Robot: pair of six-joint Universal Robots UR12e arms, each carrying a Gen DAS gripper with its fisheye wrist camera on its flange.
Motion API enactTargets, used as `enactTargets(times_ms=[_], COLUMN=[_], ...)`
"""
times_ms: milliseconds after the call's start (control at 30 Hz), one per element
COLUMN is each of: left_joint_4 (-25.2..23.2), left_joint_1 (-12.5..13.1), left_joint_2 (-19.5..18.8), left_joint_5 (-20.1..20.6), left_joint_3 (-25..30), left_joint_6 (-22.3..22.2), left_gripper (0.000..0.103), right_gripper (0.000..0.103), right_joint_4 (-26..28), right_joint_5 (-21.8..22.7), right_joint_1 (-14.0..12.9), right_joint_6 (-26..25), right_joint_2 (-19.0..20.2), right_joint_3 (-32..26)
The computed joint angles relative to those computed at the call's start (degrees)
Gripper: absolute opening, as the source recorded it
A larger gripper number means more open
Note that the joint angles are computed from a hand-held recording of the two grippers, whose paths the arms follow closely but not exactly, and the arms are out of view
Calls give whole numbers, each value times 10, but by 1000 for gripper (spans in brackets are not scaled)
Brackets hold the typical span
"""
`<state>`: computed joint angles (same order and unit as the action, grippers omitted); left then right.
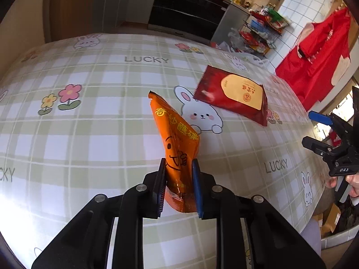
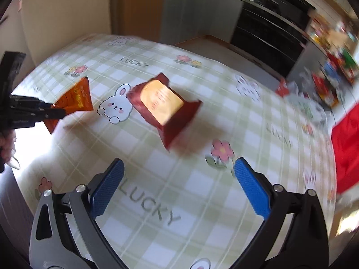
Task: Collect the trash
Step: 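Grasp the red-and-gold packet with the right tool while the left tool holds the orange packet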
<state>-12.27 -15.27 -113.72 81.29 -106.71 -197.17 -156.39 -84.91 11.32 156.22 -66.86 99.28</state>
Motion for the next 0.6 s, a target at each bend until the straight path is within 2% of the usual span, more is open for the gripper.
enactTargets(times_ms=[133, 200, 300, 400, 533, 600], left_joint_4=[35, 48, 59, 64, 76, 82], left_joint_1=[8, 14, 19, 23, 28, 31], left_joint_2=[15, 22, 32, 40, 49, 53], left_joint_5=[9, 8, 11, 17, 16, 15], left_joint_3=[-24, -35, -49, -59, -73, -80], left_joint_6=[-18, -21, -21, -22, -28, -33], left_gripper=[21, 21, 21, 21, 21, 21], right_gripper=[97, 97, 97, 97, 97, 97], right_joint_4=[58, 63, 76, 90, 91, 95], right_joint_5=[-50, -71, -79, -69, -97, -97], right_joint_1=[26, 38, 47, 50, 57, 57], right_joint_6=[-46, -60, -41, -10, 5, 11], right_joint_2=[43, 61, 81, 98, 118, 124], right_joint_3=[-66, -92, -120, -145, -165, -171])
